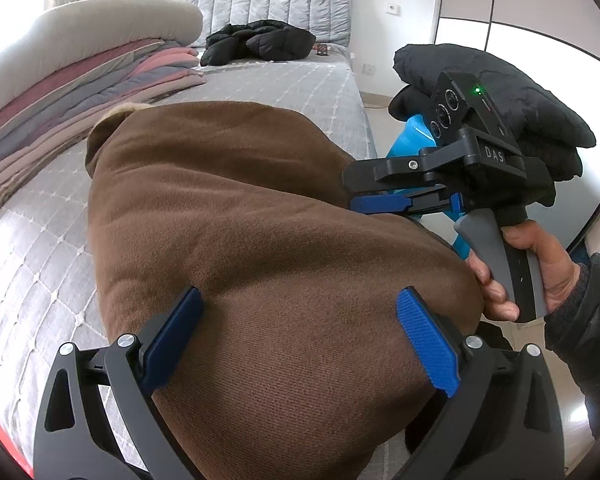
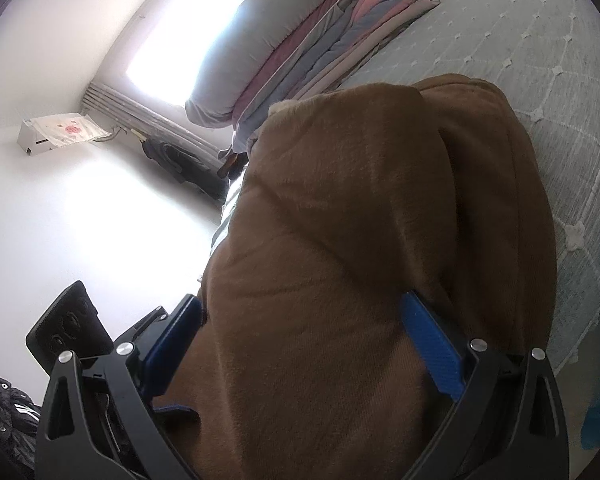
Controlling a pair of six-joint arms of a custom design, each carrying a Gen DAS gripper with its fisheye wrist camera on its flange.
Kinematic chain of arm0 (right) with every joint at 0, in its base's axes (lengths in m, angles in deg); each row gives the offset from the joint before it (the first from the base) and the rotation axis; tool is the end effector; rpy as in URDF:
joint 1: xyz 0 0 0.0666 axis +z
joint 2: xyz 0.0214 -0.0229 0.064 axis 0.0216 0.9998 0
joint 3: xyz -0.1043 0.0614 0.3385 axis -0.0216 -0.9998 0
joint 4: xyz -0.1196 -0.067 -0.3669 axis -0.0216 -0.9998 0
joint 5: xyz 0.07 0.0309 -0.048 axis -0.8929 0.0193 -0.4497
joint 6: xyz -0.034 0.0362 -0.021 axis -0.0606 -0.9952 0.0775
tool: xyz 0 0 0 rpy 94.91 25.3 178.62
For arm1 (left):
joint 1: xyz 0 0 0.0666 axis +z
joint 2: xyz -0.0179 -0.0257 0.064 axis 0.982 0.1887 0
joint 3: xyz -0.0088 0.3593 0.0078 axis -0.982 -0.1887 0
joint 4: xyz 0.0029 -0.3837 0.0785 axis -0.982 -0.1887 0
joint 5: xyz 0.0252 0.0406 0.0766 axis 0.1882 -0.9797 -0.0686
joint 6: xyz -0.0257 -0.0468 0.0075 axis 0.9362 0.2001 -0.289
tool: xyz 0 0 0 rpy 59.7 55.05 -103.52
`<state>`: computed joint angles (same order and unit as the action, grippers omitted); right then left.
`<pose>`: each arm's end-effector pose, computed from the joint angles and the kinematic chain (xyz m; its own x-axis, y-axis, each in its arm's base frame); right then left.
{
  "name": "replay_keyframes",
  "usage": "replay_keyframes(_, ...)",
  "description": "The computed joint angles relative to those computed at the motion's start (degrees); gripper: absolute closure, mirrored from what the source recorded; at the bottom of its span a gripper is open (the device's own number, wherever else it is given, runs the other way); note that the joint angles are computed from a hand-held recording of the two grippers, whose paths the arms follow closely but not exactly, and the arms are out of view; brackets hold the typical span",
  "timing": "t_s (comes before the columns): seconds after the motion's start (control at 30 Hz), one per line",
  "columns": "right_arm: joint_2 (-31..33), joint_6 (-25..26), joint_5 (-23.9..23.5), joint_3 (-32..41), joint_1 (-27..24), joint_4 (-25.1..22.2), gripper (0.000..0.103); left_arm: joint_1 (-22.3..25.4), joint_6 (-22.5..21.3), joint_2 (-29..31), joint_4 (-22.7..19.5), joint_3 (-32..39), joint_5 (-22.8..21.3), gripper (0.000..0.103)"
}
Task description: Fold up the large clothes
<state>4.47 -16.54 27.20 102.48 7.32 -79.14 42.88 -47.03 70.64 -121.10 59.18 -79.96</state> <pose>0.3838 0.0707 0.3452 -0.8647 0.0732 -0.4969 -0.4110 0.4655 0.7838 0.3025 -0.2170 0.3901 -0.6500 0.3104 -0.6937 0.4376 0.8992 -0.0077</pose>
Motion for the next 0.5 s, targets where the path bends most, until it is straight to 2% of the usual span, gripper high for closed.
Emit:
replay_keyframes(0.07, 0.04, -0.36, 0.06, 0.13, 0.24, -0.07, 0.007, -0.05, -0.27, -0.09, 0.06, -0.07, -0.08, 0.009)
replay_keyframes(0.17, -0.10, 1.81, 0.65, 3.40, 0.05, -6.84, 0.007, 0.19, -0.68, -0.44, 0.04, -0.28, 0.36, 0.009)
replay_keyframes(0.2, -1.26, 1.31, -0.23, 3.71, -0.77, -6.67, 0.007, 0.42, -0.89, -0.60, -0.07, -0.36, 0.65, 0.009)
replay_keyframes(0.27, -3.97, -2.14, -3.54, 2.54, -2.73, -1.83, 0.007, 0.81, -1.12, -0.72, -0.05, -0.46, 1.35, 0.009)
replay_keyframes(0.3, -5.09, -2.58, -4.05, 2.75, -3.96, -1.70, 0.007, 0.76, -1.09, -0.66, -0.03, -0.43, 1.28, 0.009)
replay_keyframes(0.33, -4.89, -0.65, -3.28, 3.60, -4.21, -4.46, 0.007, 0.57, -1.04, -0.54, -0.06, -0.33, 0.97, 0.009)
replay_keyframes(0.4, -1.35, 9.15, 1.44, 6.90, -2.86, -17.03, 0.007, 0.15, -0.88, -0.36, -0.06, -0.23, 0.23, 0.009)
replay_keyframes(0.43, 1.14, 13.69, 7.62, 7.91, -0.73, -22.72, 0.007, 0.05, -0.73, -0.35, -0.04, -0.21, 0.14, 0.009)
replay_keyframes(0.47, 3.29, 17.55, 13.79, 7.52, 1.82, -25.53, 0.007, 0.07, -0.69, -0.36, -0.03, -0.19, 0.45, 0.008)
replay_keyframes(0.5, 3.28, 18.45, 14.12, 7.26, 1.99, -25.45, 0.007, -0.01, -0.87, -0.25, -0.39, -0.02, 0.84, 0.008)
